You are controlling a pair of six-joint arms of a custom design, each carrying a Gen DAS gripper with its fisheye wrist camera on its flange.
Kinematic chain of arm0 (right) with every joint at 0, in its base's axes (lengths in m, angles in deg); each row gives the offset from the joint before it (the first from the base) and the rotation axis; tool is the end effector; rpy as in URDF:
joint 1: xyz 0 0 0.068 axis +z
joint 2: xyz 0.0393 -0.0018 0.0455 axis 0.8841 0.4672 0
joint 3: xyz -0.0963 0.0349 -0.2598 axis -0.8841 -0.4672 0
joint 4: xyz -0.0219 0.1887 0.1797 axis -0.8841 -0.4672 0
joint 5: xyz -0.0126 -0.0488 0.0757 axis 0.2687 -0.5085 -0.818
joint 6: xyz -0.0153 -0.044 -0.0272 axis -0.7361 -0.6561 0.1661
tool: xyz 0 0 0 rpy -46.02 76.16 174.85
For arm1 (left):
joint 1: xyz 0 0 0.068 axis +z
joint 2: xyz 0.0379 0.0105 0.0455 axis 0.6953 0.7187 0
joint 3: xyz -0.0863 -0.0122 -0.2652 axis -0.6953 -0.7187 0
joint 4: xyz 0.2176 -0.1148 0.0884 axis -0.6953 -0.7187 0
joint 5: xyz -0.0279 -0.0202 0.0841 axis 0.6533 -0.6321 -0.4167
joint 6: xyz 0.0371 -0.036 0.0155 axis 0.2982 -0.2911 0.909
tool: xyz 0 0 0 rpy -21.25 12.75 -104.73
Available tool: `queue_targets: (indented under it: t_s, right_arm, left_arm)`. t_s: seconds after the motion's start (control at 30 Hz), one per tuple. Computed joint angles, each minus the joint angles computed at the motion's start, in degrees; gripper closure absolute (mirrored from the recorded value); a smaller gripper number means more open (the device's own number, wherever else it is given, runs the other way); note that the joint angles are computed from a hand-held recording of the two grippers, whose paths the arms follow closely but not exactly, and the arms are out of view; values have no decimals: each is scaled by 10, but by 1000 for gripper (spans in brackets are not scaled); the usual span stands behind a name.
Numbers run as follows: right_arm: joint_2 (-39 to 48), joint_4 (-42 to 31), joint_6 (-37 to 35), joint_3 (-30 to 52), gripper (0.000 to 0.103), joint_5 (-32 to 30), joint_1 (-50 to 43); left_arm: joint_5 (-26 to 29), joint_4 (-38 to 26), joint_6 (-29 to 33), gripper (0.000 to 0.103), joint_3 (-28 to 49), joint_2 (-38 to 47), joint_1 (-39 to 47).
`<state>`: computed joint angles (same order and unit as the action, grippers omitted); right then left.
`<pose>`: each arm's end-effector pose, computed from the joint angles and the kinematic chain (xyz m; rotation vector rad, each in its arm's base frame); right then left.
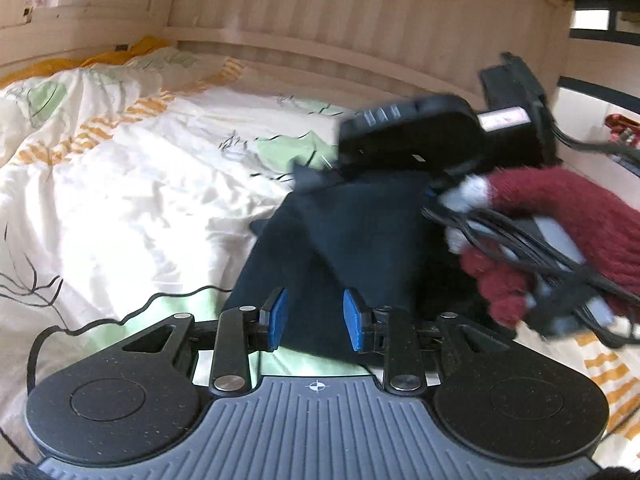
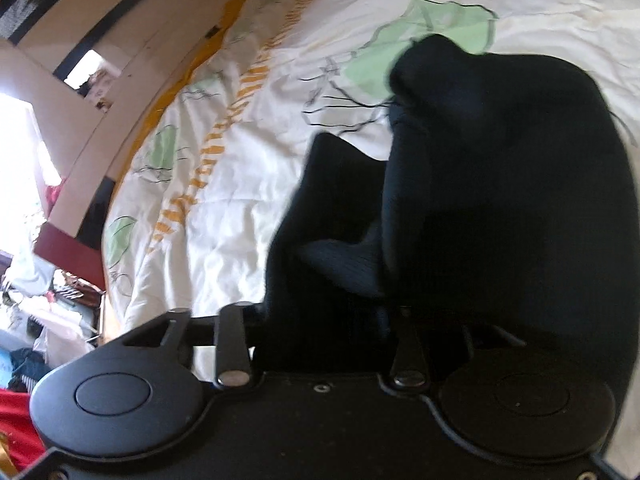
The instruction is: Fold large clothes
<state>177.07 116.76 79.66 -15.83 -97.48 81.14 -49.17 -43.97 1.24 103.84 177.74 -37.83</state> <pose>0.2744 0.1099 0.0922 0.1151 2.4037 0.9582 0.0651 -0.2661 0.1010 0.1351 2.1312 -0.3326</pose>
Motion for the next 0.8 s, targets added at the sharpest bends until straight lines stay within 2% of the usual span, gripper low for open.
queue_targets:
  t_s: [0.13,0.23,0.4,0.47,0.53,0.67,0.73,0.8]
  right_arm:
    - [-13,70,4,-24,33,-96,-35]
    - [-66,95,0,-50,33,-120,-51]
    - [-211,39,-55,-101,33,-118,-123]
    - [-254,8,-72,-113,33,-90,-143]
    - [-289,-22,-86,-124,33,-67,-162]
    - [-325,-71,-131,-139,33,17,-162]
    - [-320,-79,-158,-141,33,67,-143]
    - [-310,-80,-185,-141,34,109,-121]
  left_arm:
    - [-35,6,22,73,-2,-14,-40]
    - [-48,35,75,73,4,-14,-55]
    - [-34,128,197,72,28,14,-35]
    - [-24,151,224,71,43,34,-13]
    - [-6,151,219,71,57,56,12]
    - [58,20,127,72,94,86,78]
    - [99,45,113,72,73,94,105]
    - [103,70,114,72,52,87,105]
